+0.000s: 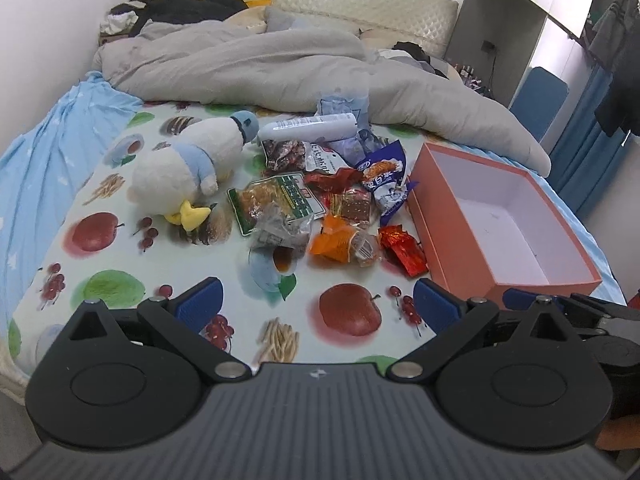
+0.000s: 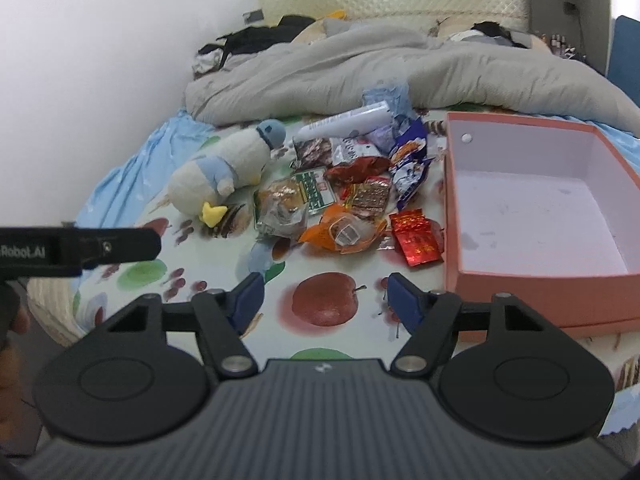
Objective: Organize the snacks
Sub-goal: 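Grasp the silver snack bag with the left tool while the right tool grasps the orange bag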
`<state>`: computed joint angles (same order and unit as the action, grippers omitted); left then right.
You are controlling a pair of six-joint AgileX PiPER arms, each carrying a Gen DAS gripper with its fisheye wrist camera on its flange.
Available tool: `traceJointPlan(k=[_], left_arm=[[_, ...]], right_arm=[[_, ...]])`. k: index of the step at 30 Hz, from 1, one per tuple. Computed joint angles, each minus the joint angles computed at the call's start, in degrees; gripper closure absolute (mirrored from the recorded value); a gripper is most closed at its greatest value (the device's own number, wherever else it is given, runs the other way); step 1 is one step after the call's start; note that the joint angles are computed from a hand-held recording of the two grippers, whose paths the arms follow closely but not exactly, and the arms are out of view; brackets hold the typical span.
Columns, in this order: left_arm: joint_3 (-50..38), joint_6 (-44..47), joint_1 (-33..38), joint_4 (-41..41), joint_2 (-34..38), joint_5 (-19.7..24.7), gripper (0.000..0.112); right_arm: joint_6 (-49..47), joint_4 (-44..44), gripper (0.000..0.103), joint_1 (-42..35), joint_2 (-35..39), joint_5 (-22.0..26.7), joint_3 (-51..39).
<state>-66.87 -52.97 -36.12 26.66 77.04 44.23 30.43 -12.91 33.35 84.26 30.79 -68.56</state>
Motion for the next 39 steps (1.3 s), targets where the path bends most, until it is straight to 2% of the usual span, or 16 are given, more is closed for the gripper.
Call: traceJointPlan(k=[3, 7, 10, 18, 25, 28, 33, 39], left_arm=[[-0.1, 5.1, 4.7, -6.3, 2.2, -3.9, 0.016], [-1.0, 11.5, 9.4, -13.1, 6.3, -7.4, 0.025], [-2.0, 14.7, 12.0, -15.5, 9.7, -9.7, 0.026], [-9.1, 24.3, 17.6, -21.4, 20.9, -11.6, 0.026], [-17.5, 29.7, 20.3, -24.5, 31.4, -11.1, 0.026], [-23.5, 31.4, 20.9, -24.7, 37.3, -9.3, 0.024], [-31.4, 33.8, 21.5, -25.1, 44.8, -7.4, 0.024], [-37.3, 34.7, 21.4, -23.4, 50.1, -6.7, 0.024]], right_arm=[[-3.2, 0.9, 0.041, -0.5, 3.0, 0.2, -2.4], [-5.7, 2.0, 0.041, -1.3, 7.5, -0.4, -5.5], [-10.3, 6.3, 0.041, -2.9, 11.2, -1.1, -8.0], [-16.3, 10.4, 0.041, -5.5, 21.9, 2.6, -18.2], [-17.6, 9.8, 0.042, -7.0, 30.4, 6.6, -27.3], [-18.4, 9.9, 0.042, -7.7, 34.0, 8.6, -31.5], [-24.2, 19.1, 0.042, -10.4, 40.2, 13.9, -40.1], [-21.6, 16.9, 0.042, -10.2, 44.6, 15.8, -45.4]])
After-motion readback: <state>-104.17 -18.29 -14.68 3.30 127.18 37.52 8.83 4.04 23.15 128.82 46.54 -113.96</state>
